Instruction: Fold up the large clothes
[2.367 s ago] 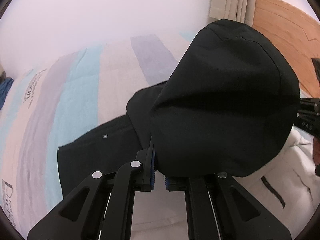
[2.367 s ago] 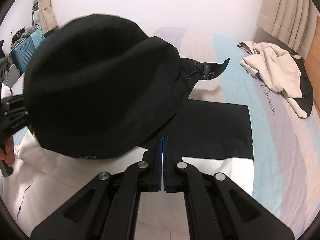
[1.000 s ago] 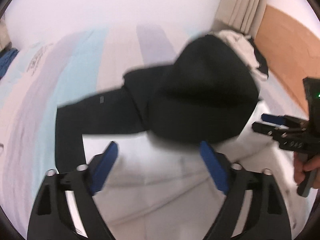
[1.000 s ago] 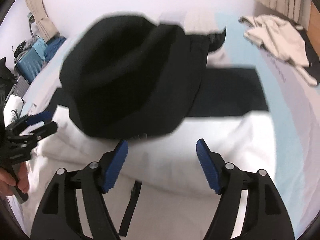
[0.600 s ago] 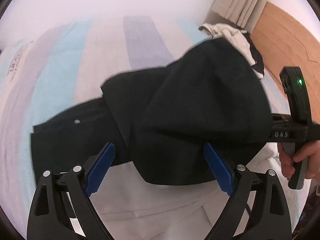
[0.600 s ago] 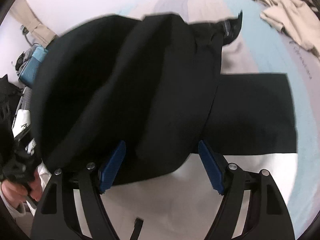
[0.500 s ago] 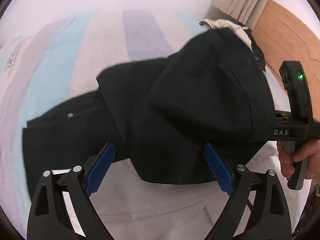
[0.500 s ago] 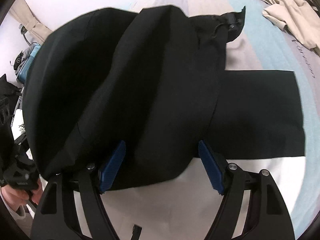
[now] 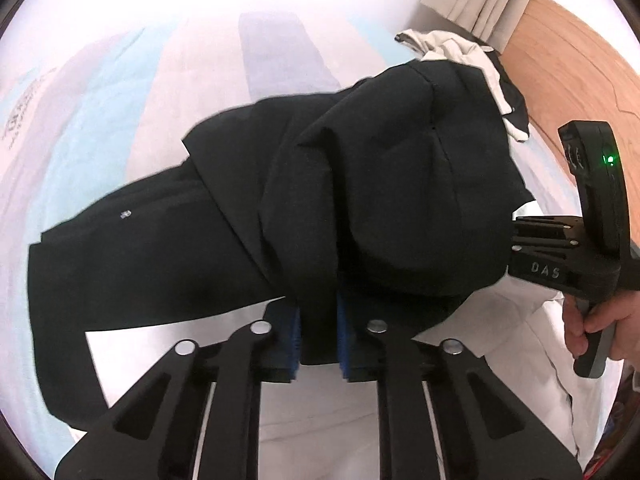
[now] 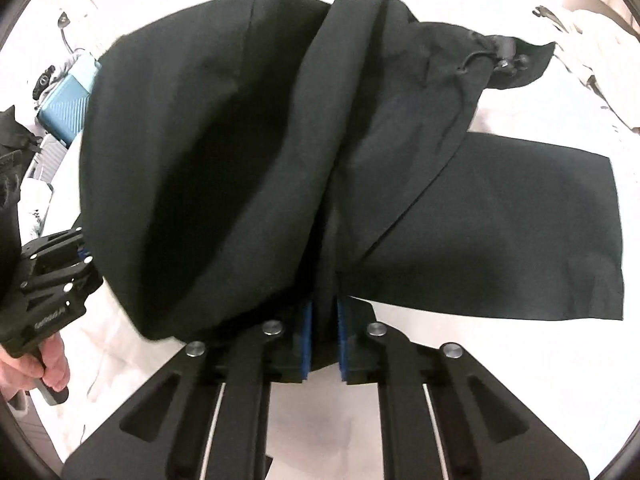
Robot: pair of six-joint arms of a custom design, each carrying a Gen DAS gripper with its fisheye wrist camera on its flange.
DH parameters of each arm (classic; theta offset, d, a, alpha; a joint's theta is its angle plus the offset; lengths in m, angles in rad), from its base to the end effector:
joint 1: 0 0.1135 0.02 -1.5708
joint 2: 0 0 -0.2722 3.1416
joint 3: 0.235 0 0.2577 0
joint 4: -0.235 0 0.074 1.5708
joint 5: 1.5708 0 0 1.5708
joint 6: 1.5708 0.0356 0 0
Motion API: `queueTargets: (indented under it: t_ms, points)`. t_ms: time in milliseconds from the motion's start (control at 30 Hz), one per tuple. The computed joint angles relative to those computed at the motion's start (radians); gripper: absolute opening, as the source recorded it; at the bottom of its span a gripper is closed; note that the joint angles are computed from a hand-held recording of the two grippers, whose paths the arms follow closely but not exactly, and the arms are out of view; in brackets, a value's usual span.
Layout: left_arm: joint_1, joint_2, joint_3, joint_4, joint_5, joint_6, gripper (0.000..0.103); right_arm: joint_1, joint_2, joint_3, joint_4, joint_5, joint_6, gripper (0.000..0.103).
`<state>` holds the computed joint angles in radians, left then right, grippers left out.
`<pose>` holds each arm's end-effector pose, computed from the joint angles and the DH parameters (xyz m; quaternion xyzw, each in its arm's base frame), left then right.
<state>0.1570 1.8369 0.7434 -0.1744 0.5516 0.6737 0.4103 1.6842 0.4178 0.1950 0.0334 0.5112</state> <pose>0.2905 0.0271 0.0815 0.2827 0.9091 -0.1877 0.2415 0.2166 0.0929 0.0666 0.0530 0.9674 0.0954 0.2285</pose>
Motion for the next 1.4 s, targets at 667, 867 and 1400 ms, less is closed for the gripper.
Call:
queueTargets:
  t_ms: [667,867,1400]
  points:
    - [0.068,-0.118,-0.161,0.007,-0.059,0.073,0.008,0.223,-0.149,-0.067,-0.147,0.117,0.185,0.007]
    - [0.055,-0.082,-0.199,0.087,-0.094,0.057,0.007,0.279,-0.069,-0.112,-0.047,0.159,0.256,0.007]
    - [0.162,-0.162,-0.256,0.088,-0.024,0.127,0.082,0.382,-0.178,-0.161,-0.126,0.29,0.313,0.062]
